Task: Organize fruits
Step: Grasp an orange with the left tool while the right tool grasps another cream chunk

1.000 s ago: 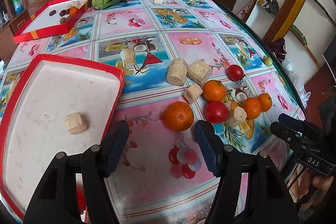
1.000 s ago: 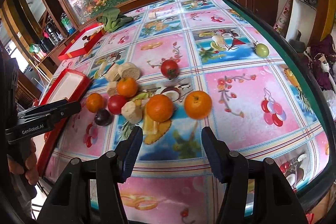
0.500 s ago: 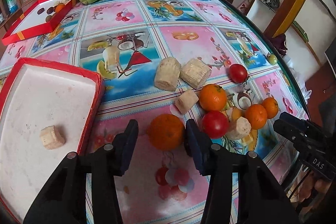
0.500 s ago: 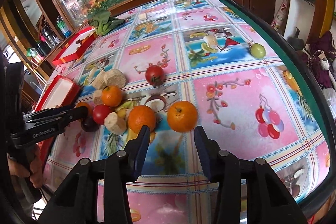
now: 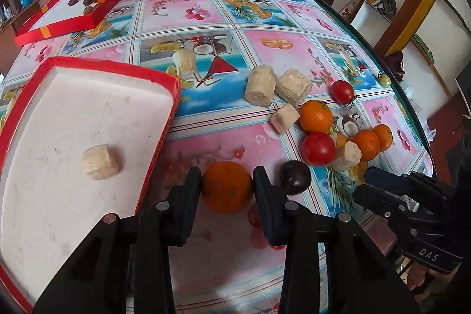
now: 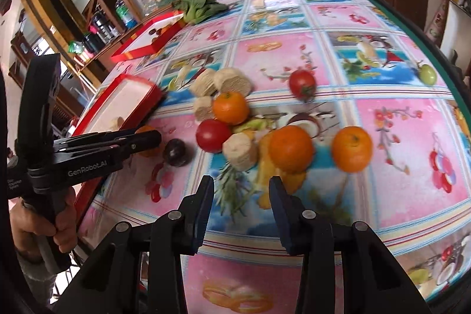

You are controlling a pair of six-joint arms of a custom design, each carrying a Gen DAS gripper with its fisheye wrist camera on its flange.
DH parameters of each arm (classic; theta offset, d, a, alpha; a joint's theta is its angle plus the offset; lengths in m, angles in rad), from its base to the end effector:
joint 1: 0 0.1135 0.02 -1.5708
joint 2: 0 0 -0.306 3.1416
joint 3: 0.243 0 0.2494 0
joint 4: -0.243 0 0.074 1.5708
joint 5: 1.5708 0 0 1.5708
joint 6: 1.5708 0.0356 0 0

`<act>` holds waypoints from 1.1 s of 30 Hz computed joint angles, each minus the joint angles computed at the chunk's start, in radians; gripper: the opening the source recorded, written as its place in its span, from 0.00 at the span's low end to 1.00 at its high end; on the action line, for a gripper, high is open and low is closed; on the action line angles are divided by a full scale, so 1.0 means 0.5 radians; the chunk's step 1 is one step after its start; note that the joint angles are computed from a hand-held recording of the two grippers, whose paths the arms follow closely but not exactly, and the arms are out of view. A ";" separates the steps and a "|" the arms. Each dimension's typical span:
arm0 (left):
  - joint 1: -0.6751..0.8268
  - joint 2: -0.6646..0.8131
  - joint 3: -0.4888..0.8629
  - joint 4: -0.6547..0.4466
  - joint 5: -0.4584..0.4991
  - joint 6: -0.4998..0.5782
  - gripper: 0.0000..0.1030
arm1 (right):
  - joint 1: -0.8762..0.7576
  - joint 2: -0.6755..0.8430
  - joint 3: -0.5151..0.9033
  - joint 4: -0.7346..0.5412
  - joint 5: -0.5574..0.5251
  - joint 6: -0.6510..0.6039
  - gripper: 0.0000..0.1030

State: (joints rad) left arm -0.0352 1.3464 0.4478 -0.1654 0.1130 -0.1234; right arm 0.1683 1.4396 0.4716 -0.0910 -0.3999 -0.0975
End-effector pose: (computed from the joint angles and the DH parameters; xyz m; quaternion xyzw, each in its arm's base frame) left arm 0.2024 -0.0111 0.1642 -0.0285 0.9662 -0.0743 0.2452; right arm 0.2135 0.0503 0.1584 -0.1755 0.9331 0.2008 0.2411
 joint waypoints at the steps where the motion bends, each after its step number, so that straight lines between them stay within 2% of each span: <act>1: 0.018 -0.027 -0.019 -0.012 0.016 0.008 0.33 | 0.021 0.031 0.005 0.017 -0.012 0.005 0.39; 12: -0.038 -0.127 -0.101 0.006 -0.045 0.010 0.33 | 0.196 0.267 0.128 0.182 0.204 0.098 0.33; 15: -0.040 -0.097 -0.104 0.007 -0.059 0.014 0.37 | 0.223 0.285 0.144 0.197 0.231 0.104 0.33; 17: -0.042 -0.062 -0.117 0.027 -0.054 0.016 0.37 | 0.242 0.294 0.150 0.206 0.262 0.107 0.26; 18: -0.054 -0.078 -0.139 0.056 -0.067 0.018 0.37 | 0.246 0.294 0.148 0.210 0.269 0.108 0.26; 26: -0.036 -0.098 -0.186 0.128 -0.041 0.035 0.33 | 0.246 0.162 0.078 0.184 0.277 0.120 0.26; 33: -0.071 -0.248 -0.194 0.025 -0.068 0.034 0.33 | 0.250 0.019 0.036 0.121 0.269 0.127 0.26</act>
State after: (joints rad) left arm -0.0709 1.2223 0.3509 -0.1530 0.0791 -0.1064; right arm 0.2933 1.4489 0.4895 -0.0307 -0.2655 -0.0340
